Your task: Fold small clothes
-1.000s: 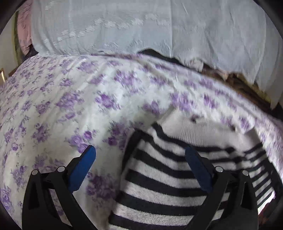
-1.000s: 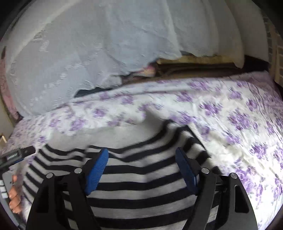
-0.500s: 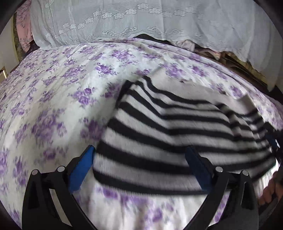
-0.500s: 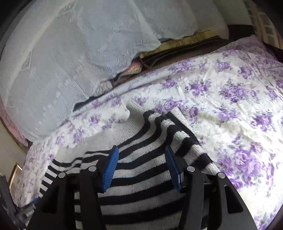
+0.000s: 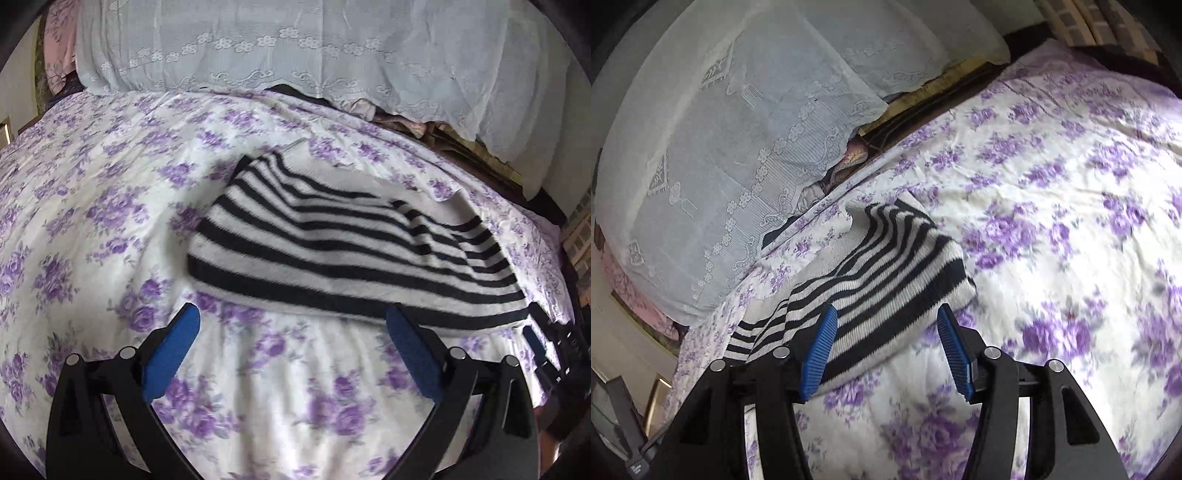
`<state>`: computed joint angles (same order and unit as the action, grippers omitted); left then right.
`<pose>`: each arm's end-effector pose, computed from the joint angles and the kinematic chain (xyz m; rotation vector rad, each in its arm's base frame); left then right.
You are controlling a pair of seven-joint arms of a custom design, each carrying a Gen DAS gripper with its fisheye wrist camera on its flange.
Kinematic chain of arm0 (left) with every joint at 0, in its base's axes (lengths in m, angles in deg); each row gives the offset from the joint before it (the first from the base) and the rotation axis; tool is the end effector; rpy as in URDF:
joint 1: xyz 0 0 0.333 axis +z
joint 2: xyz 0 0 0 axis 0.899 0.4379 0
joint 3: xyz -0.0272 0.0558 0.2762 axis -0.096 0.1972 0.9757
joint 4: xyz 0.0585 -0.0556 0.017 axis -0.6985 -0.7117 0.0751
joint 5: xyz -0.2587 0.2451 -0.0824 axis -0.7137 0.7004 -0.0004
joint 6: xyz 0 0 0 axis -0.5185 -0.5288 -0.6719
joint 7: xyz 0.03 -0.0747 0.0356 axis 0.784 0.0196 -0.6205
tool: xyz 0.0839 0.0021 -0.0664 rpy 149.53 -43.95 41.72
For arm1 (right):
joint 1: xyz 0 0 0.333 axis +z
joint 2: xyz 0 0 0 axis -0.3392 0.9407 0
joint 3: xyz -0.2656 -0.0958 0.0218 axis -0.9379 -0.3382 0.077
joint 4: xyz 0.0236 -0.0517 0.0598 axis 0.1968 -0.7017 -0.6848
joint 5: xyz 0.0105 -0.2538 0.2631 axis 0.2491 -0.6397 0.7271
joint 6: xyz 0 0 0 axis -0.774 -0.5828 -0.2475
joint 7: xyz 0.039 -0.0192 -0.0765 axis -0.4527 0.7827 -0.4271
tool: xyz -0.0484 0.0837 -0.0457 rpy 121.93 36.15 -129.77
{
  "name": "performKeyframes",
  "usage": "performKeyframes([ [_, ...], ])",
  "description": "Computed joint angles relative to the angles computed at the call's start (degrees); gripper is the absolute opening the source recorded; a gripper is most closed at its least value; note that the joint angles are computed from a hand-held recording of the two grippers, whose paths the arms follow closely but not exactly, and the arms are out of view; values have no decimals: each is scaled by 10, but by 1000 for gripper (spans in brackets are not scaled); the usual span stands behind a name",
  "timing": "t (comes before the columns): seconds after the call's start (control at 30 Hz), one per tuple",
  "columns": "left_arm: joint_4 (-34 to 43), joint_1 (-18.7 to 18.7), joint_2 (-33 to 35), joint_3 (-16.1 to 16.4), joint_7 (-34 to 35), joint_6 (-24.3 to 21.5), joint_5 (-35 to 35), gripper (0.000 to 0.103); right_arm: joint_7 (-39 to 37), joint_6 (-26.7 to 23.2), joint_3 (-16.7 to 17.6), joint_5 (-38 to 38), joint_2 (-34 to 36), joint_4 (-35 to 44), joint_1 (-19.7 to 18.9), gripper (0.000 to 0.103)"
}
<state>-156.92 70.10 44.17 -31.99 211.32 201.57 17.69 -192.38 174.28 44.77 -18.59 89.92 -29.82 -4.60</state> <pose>0.7119 -0.0345 0.4507 -1.5879 2.1919 -1.0376 0.5352 0.1876 0.4215 -0.5951 2.1008 -0.6611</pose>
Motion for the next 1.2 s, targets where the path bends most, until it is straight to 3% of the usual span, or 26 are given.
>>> performKeyframes([
  [0.1, 29, -25, 12, 8, -29, -1, 26, 98, 23, 28, -5, 0, 11, 1, -6, 57],
  [0.23, 149, -68, 88, 25, -112, -53, 86, 98, 150, 75, -22, -65, 20, -5, -19, 57],
  [0.33, 231, -89, 148, 30, -155, -91, 125, 98, 214, 77, -26, -104, 30, 5, -29, 58],
  [0.37, 234, -100, 157, 36, -163, -77, 144, 98, 218, 77, -27, -102, 37, 12, -32, 58],
  [0.5, 179, -119, 145, 47, -153, 8, 197, 99, 131, 72, -34, -22, 74, 59, -43, 70],
  [0.6, 201, -106, 158, 30, -146, -9, 190, 99, 30, 48, -40, 81, 102, 95, -38, 76],
  [0.67, 205, -98, 161, 20, -137, -9, 181, 99, 12, 11, -48, 104, 115, 115, -17, 76],
  [0.77, 211, -78, 164, -9, -112, -7, 145, 99, 49, -4, -63, 60, 111, 109, 8, 71],
  [0.83, 236, -76, 177, -16, -104, -16, 129, 99, 89, 12, -71, 21, 105, 102, 7, 66],
  [0.93, 321, -106, 227, 16, -137, -65, 161, 99, 99, 23, -72, 11, 110, 104, -2, 51],
  [1.0, 317, -126, 229, 38, -151, -53, 196, 99, 138, 35, -77, -28, 113, 107, -5, 42],
  [1.07, 273, -126, 206, 37, -148, -21, 204, 99, 155, 46, -76, -45, 116, 110, -11, 42],
  [1.13, 284, -118, 211, 27, -146, -34, 198, 98, 101, 84, -70, -4, 134, 127, -30, 45],
  [1.2, 285, -112, 210, 20, -141, -37, 191, 98, 66, 82, -74, 22, 140, 134, -26, 47],
])
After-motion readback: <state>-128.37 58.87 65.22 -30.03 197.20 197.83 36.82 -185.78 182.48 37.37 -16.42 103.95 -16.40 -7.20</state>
